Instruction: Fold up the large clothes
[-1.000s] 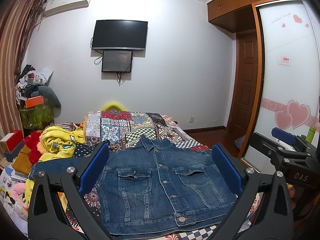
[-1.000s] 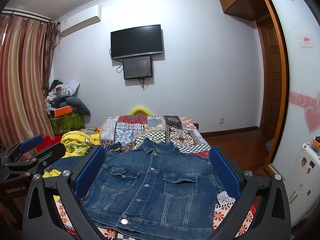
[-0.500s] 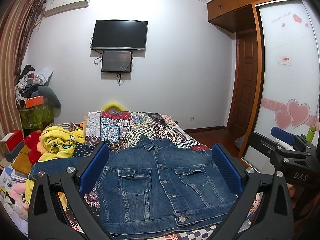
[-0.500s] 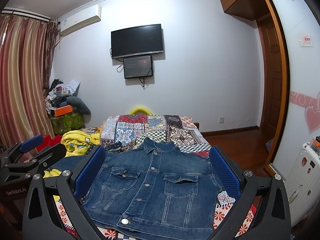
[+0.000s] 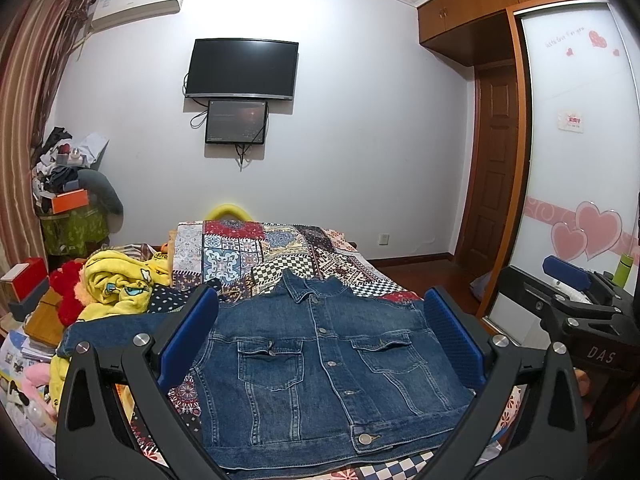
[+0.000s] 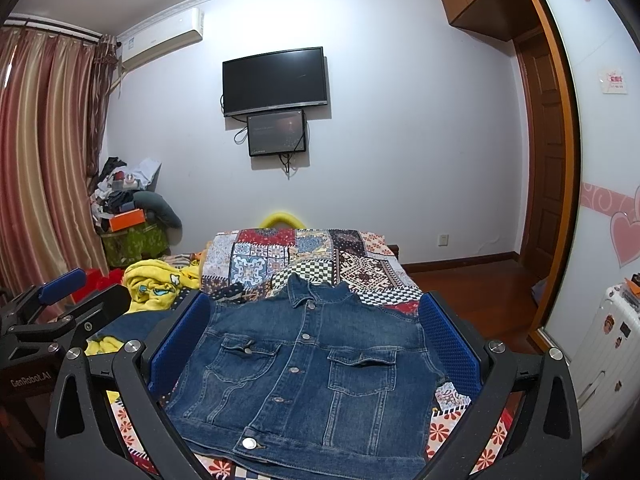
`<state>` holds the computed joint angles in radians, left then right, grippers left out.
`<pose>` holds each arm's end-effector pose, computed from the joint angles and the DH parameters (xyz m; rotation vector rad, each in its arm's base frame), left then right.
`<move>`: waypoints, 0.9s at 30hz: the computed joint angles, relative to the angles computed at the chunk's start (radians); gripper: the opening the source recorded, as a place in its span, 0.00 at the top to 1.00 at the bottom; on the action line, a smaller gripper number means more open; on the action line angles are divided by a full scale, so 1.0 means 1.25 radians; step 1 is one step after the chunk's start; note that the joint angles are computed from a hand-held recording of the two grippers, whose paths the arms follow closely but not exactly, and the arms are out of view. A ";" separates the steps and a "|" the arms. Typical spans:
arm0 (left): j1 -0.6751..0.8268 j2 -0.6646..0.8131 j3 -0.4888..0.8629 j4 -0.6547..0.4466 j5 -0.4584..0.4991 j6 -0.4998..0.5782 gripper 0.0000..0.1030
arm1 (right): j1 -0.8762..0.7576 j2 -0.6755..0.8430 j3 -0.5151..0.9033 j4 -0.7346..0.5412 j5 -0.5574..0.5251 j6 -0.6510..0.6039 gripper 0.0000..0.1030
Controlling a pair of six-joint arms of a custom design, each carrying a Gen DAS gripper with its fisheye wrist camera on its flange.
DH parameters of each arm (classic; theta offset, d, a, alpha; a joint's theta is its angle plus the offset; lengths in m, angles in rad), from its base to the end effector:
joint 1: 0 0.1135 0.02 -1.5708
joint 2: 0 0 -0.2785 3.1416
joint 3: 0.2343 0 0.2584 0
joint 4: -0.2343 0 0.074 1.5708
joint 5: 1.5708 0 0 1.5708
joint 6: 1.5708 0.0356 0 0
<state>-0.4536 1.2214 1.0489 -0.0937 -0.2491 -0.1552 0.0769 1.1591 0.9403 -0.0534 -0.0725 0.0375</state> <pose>0.2620 -0.1180 0.3626 0.0987 1.8305 -0.1998 0.2714 0.0235 0.3433 -0.0871 1.8427 0.1468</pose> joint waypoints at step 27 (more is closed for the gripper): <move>0.260 0.216 0.068 0.021 0.132 -0.091 0.00 | 0.028 0.280 0.190 -0.073 0.010 -0.005 0.00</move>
